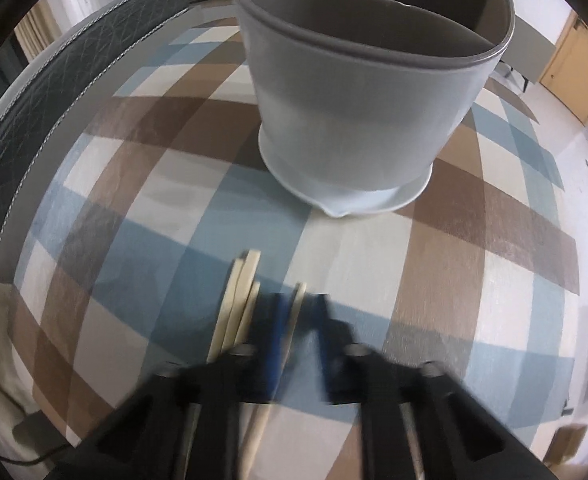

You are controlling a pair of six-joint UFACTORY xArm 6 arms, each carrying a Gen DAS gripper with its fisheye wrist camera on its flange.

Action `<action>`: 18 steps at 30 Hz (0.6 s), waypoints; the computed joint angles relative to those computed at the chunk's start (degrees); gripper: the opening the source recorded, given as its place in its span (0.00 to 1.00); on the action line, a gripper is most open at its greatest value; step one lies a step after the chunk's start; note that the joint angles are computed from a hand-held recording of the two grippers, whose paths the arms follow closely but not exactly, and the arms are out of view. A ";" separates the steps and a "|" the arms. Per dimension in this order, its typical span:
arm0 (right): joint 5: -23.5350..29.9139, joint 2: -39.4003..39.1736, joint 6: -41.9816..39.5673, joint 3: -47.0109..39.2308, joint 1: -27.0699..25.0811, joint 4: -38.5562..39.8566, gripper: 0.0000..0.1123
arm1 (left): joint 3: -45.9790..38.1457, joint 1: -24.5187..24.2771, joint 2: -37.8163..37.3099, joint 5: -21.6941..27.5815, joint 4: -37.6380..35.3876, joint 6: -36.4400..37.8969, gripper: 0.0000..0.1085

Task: Organize utensils
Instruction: 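Lower the right gripper to the remaining chopsticks on the cloth, then close the right gripper on a chopstick and lift it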

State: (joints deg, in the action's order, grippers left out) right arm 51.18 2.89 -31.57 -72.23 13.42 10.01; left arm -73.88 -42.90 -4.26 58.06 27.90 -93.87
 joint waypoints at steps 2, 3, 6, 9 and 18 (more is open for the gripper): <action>1.51 0.74 -0.53 -1.22 -0.80 2.23 0.03 | -0.31 -0.10 0.25 0.36 0.19 0.35 0.78; 2.53 1.25 -1.22 -2.04 -1.51 3.70 0.03 | -0.68 -0.20 0.60 0.71 0.28 0.74 0.78; 2.35 0.83 -3.35 -1.97 -3.24 6.13 0.03 | -1.66 -0.46 1.63 1.73 -0.25 2.02 0.78; 3.67 0.01 -3.58 -2.31 -5.44 9.88 0.03 | -3.44 -0.79 3.62 2.83 -1.80 3.71 0.78; 8.76 0.46 -4.75 -6.15 -12.93 25.67 0.03 | -10.65 -3.09 11.29 5.18 -4.68 13.40 0.78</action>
State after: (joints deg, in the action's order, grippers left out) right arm 59.94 3.35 -36.32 -78.38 0.49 35.68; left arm -84.54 -45.99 7.02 63.24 23.21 -80.47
